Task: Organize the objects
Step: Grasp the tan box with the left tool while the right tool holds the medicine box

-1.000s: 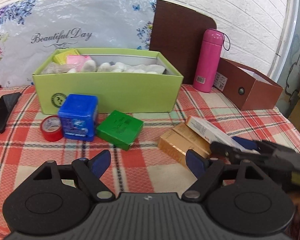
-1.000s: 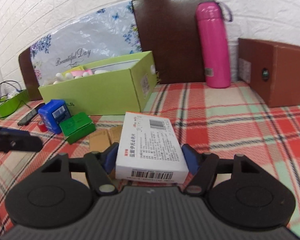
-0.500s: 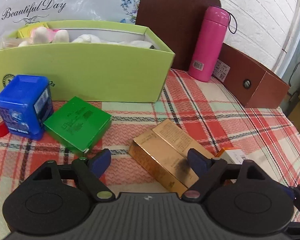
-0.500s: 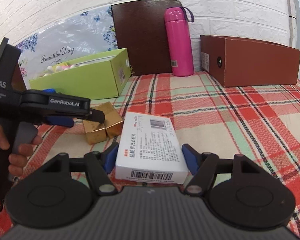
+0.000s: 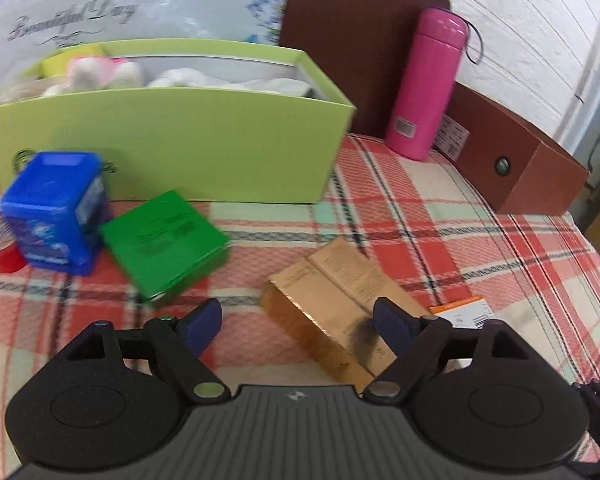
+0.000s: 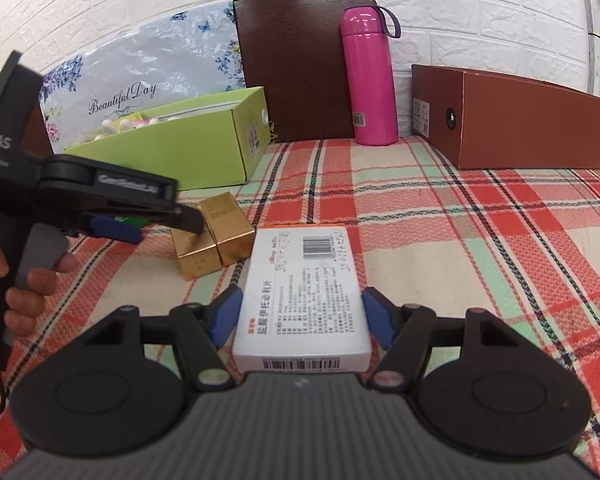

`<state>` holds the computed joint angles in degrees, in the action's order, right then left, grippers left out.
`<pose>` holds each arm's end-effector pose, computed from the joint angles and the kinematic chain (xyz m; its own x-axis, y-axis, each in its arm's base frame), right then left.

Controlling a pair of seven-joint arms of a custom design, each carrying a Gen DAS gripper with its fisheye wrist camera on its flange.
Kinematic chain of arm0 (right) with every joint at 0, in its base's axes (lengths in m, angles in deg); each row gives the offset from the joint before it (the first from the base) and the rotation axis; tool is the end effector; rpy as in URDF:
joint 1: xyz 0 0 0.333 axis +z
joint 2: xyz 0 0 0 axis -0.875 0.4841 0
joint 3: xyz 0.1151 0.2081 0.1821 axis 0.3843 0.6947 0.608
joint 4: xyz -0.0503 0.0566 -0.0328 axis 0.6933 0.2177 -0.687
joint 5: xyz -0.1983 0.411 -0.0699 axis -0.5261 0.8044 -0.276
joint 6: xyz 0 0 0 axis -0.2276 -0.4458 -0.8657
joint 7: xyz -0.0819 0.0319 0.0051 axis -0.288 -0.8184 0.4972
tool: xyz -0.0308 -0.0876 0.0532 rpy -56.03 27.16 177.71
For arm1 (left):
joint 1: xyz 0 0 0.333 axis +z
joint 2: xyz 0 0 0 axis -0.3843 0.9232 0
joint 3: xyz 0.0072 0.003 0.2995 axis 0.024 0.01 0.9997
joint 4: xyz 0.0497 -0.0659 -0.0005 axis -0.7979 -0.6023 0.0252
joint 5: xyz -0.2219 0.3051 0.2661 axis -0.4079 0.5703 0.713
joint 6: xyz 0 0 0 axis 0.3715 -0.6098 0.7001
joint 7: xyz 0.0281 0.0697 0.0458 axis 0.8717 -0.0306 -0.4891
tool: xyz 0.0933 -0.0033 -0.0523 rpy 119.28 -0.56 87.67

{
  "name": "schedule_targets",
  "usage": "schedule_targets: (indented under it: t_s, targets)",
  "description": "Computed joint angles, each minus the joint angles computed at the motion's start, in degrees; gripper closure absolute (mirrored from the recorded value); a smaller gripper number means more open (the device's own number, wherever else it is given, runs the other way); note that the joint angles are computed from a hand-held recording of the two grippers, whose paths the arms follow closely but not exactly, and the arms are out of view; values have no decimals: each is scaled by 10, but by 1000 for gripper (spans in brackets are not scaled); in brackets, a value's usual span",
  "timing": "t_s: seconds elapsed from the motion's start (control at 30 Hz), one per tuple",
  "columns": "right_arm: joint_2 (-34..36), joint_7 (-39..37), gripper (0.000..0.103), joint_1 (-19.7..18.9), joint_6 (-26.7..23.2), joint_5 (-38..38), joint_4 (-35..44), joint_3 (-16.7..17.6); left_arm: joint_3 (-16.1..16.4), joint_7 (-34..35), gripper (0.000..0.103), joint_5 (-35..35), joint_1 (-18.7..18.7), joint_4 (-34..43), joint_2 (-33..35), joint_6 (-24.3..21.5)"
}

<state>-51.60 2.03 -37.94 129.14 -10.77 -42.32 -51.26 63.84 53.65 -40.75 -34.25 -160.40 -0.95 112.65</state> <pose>0.5752 0.2686 0.4365 0.4767 -0.8719 -0.1119 -0.5241 -0.1796 -0.8325 0.5966 -0.2863 0.4723 0.1536 -0.9662 0.2070 -0.6431 -0.2567 -0.7215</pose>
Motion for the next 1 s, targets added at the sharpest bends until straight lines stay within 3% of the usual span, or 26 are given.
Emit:
schedule_targets:
  t_s: [0.17, 0.43, 0.53, 0.63, 0.73, 0.8, 0.87, 1.0]
  targets:
    - [1, 10, 37, -1, -1, -10, 0, -1, 3, 29, 9, -8, -5, 29, 26, -9]
    - [1, 14, 37, -2, -4, -13, 0, -1, -2, 35, 9, -5, 2, -30, -29, -26]
    - [0, 4, 37, -2, -4, -4, 1, 0, -11, 53, 10, -10, 0, -7, -15, -63]
    - [-2, -43, 37, -1, -4, 49, 4, 1, -14, 73, 19, 26, -10, 9, -1, -90]
    - [-1, -6, 37, 0, -11, 14, 2, -3, -9, 62, 38, 44, -11, -6, -10, -67]
    - [1, 6, 36, -1, -17, -1, 4, -4, -7, 71, 65, 34, -8, -15, -19, -60]
    - [4, 0, 36, -3, -22, 4, 9, -3, -5, 79, 71, 16, -3, -31, -33, -45]
    - [-1, 18, 37, -5, -42, -30, 5, -4, -8, 123, 71, -20, 3, -84, -79, -21]
